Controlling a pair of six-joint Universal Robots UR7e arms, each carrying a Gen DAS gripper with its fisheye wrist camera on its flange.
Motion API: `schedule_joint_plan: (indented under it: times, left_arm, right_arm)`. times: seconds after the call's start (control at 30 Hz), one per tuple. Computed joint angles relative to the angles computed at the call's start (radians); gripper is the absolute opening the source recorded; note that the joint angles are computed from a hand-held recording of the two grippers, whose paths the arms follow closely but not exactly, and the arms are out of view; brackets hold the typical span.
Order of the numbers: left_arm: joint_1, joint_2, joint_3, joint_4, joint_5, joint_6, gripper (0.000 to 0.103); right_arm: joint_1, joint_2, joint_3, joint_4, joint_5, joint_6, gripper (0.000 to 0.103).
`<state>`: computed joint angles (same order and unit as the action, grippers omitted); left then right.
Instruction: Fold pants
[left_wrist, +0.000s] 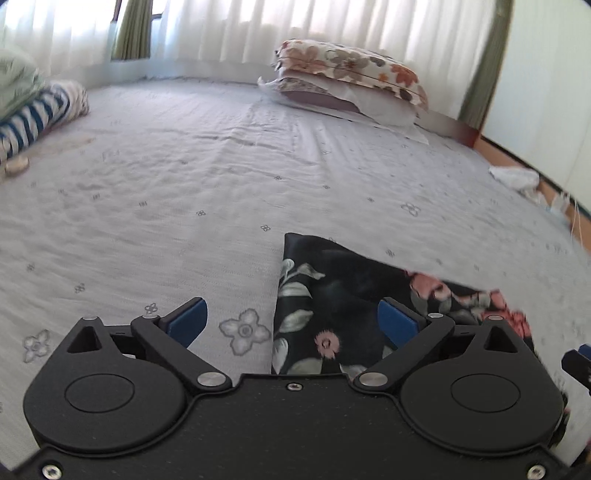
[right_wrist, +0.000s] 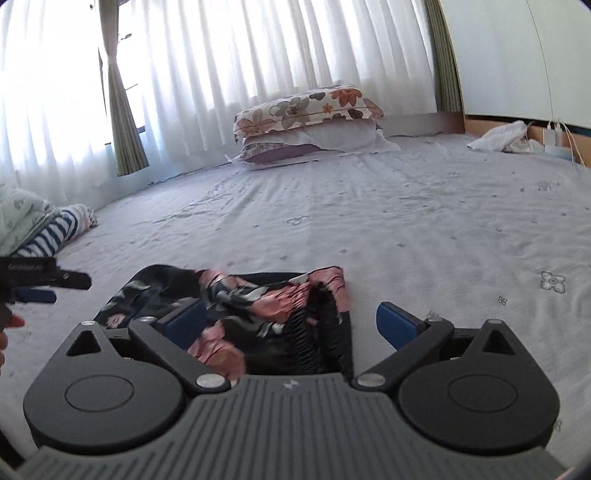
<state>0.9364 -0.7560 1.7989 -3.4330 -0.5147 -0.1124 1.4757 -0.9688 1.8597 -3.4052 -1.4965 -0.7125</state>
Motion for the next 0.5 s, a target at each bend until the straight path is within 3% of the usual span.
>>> schedule_joint_plan:
  times: [0.3,0.5]
  left_arm:
    - [0.103,0.044,-0.149,0.176,-0.076,-0.076,0.099]
    - [0.149,0.071,-0.216,0.227,-0.141,-0.083,0.097]
  right_arm:
    - [0.014,0.129,-0.313,0.42,-0.106,-0.077,0.103]
    - [0.023,0.201,-0.459,0.617,-0.149,-0.1,0.101]
